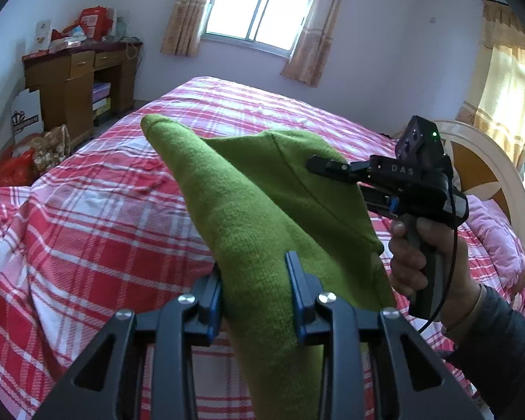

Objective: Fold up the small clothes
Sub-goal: 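Lift the bundle end with both grippers and fold it over the rest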

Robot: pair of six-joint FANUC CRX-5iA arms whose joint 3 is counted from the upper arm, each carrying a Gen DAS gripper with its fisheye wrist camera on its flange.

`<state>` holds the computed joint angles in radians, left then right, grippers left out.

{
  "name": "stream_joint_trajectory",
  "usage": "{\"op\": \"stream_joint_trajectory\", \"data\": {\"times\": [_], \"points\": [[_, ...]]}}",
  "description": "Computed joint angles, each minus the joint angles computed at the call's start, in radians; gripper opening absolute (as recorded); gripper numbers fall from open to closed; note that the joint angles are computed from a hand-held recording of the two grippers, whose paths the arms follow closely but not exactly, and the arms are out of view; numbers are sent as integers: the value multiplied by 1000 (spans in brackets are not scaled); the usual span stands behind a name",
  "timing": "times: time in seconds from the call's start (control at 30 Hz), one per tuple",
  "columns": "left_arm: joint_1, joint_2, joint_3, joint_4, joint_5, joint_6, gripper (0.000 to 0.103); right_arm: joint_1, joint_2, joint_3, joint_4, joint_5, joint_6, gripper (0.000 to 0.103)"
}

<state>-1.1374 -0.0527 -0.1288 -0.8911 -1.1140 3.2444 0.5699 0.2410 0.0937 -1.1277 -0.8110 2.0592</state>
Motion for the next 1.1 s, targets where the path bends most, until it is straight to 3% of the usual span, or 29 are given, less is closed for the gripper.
{"op": "stream_joint_trajectory", "data": {"times": [0.4,0.83,0.97,1.1], "points": [[-16,-45,-52,-2,-62,37,33,57,71,76,20,-15,-19,24],[20,-78,-136,68,-9,53,34,98,122,105,74,-8,-67,24],[27,-79,-148,78,1,70,36,106,125,99,98,15,-90,24],[22,-65,-140,89,-19,80,45,101,138,89,111,36,-129,24]]}}
